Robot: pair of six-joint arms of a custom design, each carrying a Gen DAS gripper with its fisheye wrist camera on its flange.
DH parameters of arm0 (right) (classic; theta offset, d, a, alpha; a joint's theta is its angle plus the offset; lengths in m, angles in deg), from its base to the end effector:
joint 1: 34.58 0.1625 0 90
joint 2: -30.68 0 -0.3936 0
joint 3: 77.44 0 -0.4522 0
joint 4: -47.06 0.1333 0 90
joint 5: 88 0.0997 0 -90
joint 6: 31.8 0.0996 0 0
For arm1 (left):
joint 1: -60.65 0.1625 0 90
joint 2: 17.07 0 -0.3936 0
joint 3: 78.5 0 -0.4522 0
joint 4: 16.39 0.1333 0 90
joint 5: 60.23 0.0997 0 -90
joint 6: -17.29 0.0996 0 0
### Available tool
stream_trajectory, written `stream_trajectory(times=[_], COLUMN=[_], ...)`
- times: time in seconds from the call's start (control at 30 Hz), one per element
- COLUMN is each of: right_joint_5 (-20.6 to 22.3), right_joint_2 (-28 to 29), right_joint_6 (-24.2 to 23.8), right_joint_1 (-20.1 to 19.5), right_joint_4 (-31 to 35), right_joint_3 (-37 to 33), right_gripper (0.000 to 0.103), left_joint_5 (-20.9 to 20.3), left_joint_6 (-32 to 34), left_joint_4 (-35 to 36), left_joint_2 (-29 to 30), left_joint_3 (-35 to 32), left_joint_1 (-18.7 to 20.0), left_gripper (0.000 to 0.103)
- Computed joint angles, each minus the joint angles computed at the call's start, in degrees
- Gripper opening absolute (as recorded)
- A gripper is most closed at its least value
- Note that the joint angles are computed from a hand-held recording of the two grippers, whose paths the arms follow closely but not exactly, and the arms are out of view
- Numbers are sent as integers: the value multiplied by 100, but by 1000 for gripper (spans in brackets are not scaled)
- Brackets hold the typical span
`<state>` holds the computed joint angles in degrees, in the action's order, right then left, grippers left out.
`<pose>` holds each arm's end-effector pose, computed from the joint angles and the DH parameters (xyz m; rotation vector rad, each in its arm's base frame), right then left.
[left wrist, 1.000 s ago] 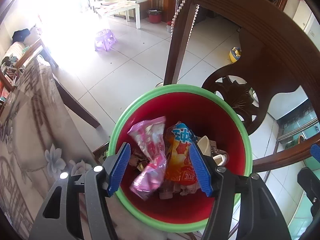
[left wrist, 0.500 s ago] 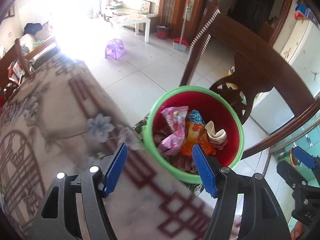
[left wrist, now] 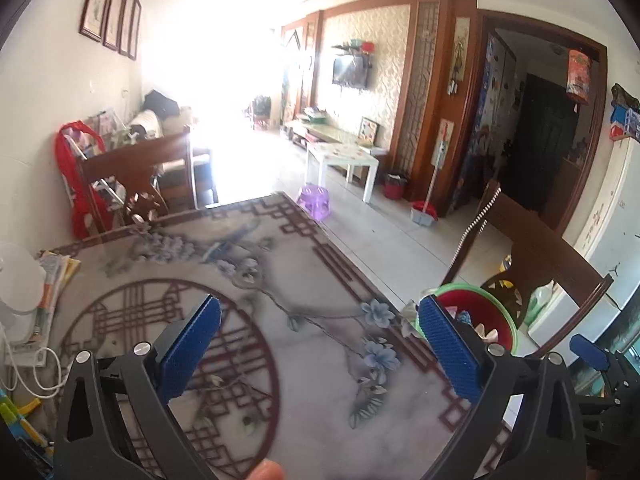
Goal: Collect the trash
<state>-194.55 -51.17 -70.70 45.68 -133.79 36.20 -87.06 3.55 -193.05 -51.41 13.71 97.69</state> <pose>0.0064 -0.5828 0.3503 0.3902 -2.2427 1.0352 -0.4046 -0.5837 0.0102 0.4080 2.1713 -1.2055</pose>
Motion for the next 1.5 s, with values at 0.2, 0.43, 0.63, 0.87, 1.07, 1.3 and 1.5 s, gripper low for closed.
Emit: stream_trajectory(times=[0.2, 0.43, 0.63, 0.87, 1.07, 1.3, 1.5], right_joint_5=[1253, 426, 140, 71, 64, 1, -3], right_joint_2=[-85, -10, -70, -116, -142, -202, -183], right_joint_6=[-2, -130, -39, -120, -150, -151, -167], right_joint_1=[199, 646, 703, 749, 763, 764, 757], right_joint_4=[-2634, -2702, -2732, -2833, -2867, -2783, -2772], right_joint_3=[993, 1039, 1116, 1226, 1265, 1280, 1260], right_gripper=[98, 98, 98, 98, 98, 98, 98], left_joint_5=[300, 263, 493, 451, 551, 577, 567], left_joint_6=[1231, 675, 136, -354, -388, -204, -315], left_joint_4=[-2141, -2320, -1678, -1127, -1031, -1037, -894], left_joint_2=[-256, -599, -820, -933, -957, -907, -918], left_joint_3=[581, 986, 1203, 1296, 1312, 1252, 1236], left_joint_1=[-281, -300, -305, -307, -372, -401, -401], left_gripper=[95, 95, 95, 95, 95, 95, 95])
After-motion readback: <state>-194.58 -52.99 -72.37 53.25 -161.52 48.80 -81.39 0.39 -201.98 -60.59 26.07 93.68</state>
